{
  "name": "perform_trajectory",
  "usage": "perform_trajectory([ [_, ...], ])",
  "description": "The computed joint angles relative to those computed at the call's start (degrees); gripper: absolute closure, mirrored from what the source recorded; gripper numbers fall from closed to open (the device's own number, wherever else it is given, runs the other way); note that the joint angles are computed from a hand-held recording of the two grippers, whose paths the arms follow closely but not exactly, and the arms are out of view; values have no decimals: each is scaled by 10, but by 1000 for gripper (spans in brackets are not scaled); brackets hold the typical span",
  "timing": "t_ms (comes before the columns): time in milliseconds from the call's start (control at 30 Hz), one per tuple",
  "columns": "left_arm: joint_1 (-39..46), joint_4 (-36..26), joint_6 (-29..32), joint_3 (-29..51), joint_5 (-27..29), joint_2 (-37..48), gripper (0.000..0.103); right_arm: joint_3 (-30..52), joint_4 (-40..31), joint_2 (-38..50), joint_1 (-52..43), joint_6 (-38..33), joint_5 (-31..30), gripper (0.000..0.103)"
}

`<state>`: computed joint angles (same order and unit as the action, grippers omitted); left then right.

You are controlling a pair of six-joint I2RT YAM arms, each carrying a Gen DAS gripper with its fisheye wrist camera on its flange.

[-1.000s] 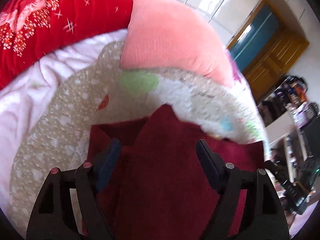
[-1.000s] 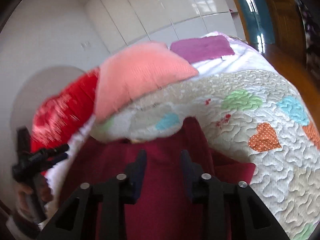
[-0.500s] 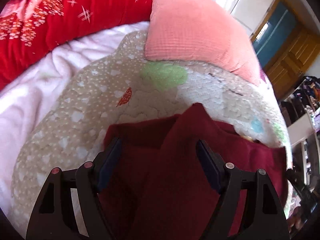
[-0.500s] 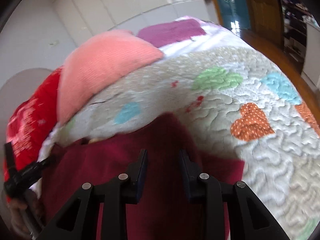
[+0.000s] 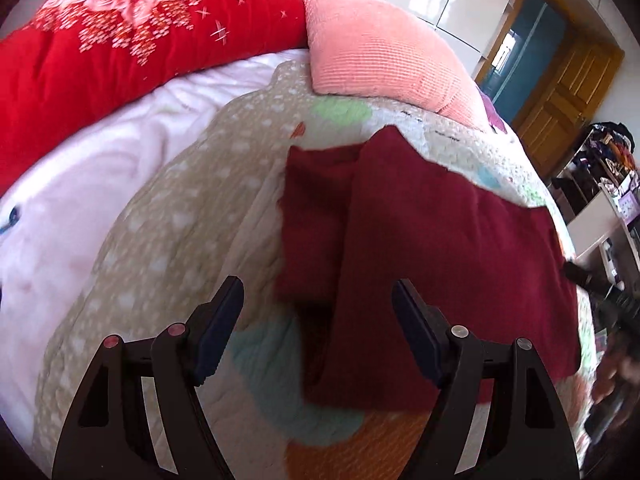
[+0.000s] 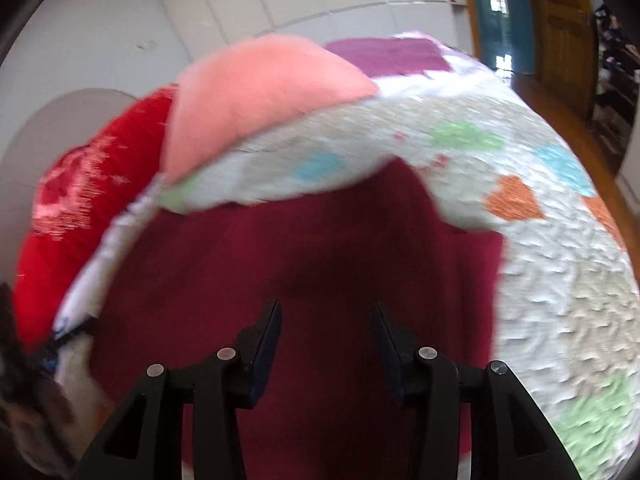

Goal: Fold small clothes

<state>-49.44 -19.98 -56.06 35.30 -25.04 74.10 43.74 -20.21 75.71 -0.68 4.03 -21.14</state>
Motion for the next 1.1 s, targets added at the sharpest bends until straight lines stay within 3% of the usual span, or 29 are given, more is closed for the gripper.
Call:
perform_trajectory([
  [133, -7, 2, -35, -35, 2, -21, 26, 23, -3, -6, 95, 49, -4, 59],
  [333, -27, 3, -38, -50, -21, -37, 26, 87, 28, 64, 249, 121, 53, 59],
  [567, 12, 74, -12, -115, 41, -89, 26, 232, -2, 197, 382, 111, 154, 59],
  [667, 17, 103, 8, -135, 46, -95, 25, 285, -17, 249, 395, 128, 183, 60],
  [767, 25, 153, 24, -167, 53, -107, 24, 332, -28, 301, 390, 152, 172, 67],
  [867, 39, 190, 34, -189, 72, -119, 21, 393, -53, 360, 406, 126, 213, 67],
  [967, 37, 187, 41, -181, 73, -108, 20, 472, -105, 436, 425, 81, 306, 67],
  [1100, 40, 183, 45, -176, 78, -102, 19, 477, -96, 433, 422, 83, 316, 67],
])
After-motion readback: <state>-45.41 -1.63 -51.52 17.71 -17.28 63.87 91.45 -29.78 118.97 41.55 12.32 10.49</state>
